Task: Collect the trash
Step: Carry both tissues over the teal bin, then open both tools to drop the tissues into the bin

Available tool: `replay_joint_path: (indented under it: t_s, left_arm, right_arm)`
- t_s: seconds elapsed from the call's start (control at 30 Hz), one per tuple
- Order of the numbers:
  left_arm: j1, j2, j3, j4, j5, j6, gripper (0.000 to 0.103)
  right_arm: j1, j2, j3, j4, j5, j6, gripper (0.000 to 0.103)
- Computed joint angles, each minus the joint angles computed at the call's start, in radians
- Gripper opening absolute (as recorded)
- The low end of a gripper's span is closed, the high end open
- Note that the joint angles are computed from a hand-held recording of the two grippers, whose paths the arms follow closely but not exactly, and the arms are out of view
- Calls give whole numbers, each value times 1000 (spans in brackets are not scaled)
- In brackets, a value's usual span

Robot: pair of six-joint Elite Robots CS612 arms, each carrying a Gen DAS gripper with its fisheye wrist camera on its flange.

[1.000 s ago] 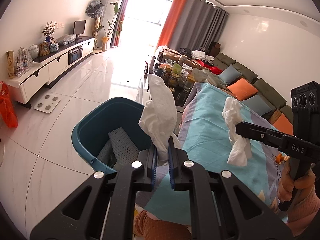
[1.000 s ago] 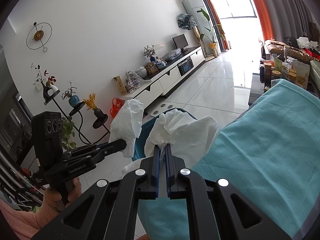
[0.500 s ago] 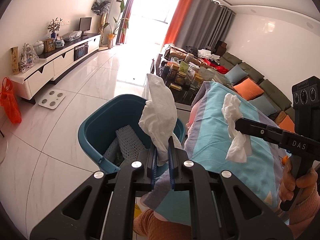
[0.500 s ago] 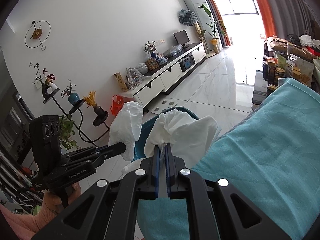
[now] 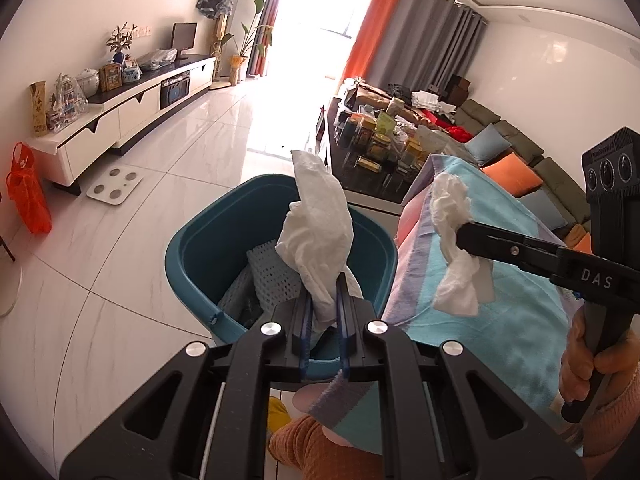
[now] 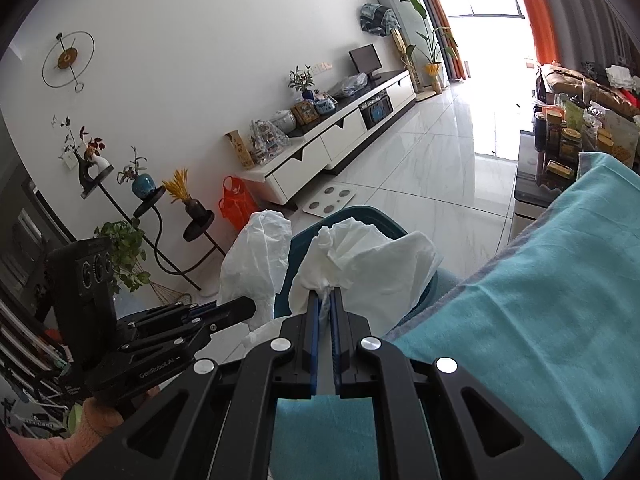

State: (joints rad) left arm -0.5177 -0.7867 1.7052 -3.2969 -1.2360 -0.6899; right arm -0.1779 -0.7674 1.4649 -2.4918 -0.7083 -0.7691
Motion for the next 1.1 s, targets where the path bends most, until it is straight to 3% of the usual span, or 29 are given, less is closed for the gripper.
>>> replay_joint_path:
  t_s: [0.6,0.67,0.73,0.8,1.1]
  left_arm:
    - [19,42,-67,82,4,-14,11]
    - [23,47,-72,85,1,-15,14]
    - [23,53,-77,88,8,-15,26]
    - [23,58,-78,94,11,-24,32]
    - [26,67,-78,85,3,-53,34]
  right_arm:
    - [56,40,-68,23,-108,17,7]
    - [62,44,-75,29,-123,22,9]
    - [65,48,-80,28,-135,31,12]
    - [68,51,-86,32,-144,40,13]
    - [59,49,-83,29,-128,52,14]
